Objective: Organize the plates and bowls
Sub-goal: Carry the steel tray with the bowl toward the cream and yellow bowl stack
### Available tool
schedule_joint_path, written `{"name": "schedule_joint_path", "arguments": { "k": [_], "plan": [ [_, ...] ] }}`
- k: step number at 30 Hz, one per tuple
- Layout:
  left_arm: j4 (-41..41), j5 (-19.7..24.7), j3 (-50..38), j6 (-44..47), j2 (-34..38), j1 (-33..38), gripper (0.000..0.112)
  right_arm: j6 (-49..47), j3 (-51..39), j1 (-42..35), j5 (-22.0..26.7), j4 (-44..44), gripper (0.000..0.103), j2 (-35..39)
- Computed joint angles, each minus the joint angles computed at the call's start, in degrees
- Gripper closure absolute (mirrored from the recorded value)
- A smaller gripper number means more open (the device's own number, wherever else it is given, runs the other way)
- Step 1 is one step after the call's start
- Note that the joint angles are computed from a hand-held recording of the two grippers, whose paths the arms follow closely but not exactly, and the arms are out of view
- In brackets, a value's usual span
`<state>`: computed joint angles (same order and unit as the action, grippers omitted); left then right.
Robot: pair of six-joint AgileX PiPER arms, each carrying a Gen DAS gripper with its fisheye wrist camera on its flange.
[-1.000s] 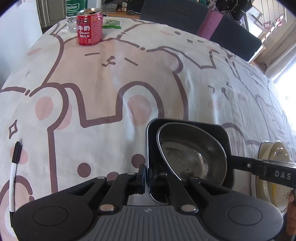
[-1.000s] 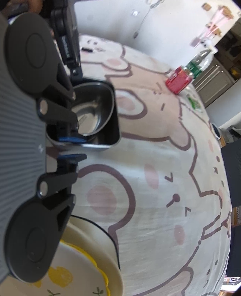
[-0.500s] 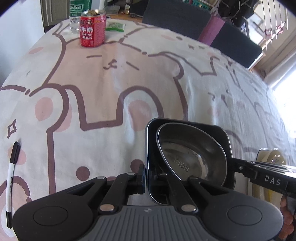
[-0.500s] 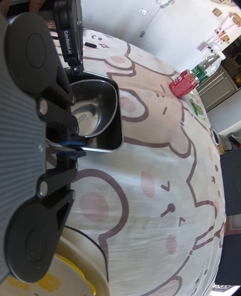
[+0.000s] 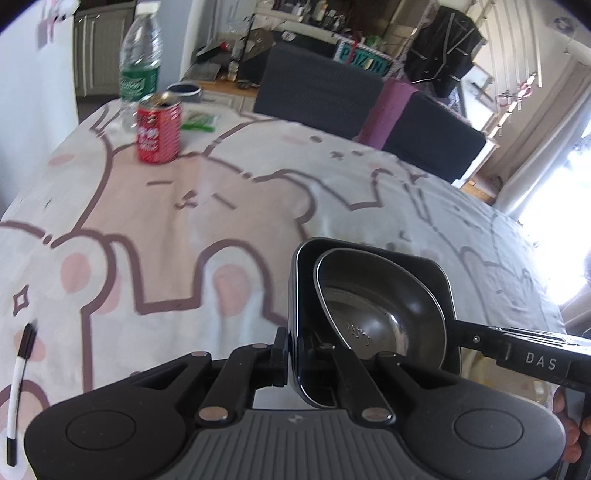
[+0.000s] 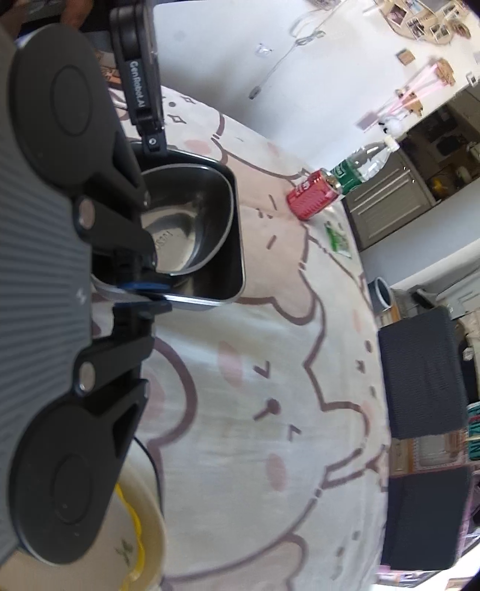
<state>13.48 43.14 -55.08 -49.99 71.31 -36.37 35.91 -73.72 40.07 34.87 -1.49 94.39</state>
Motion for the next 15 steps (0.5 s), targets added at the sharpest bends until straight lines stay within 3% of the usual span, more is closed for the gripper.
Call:
{"name": "schedule_joint_path", "arguments": {
  "k": [15],
  "plan": [
    [10.7,1.9,-13.4,-11.0,8.7,-15.7,0.105,1.2,11.1,-7.2,1.1,-4.4,0.097,-17.5]
  ]
}}
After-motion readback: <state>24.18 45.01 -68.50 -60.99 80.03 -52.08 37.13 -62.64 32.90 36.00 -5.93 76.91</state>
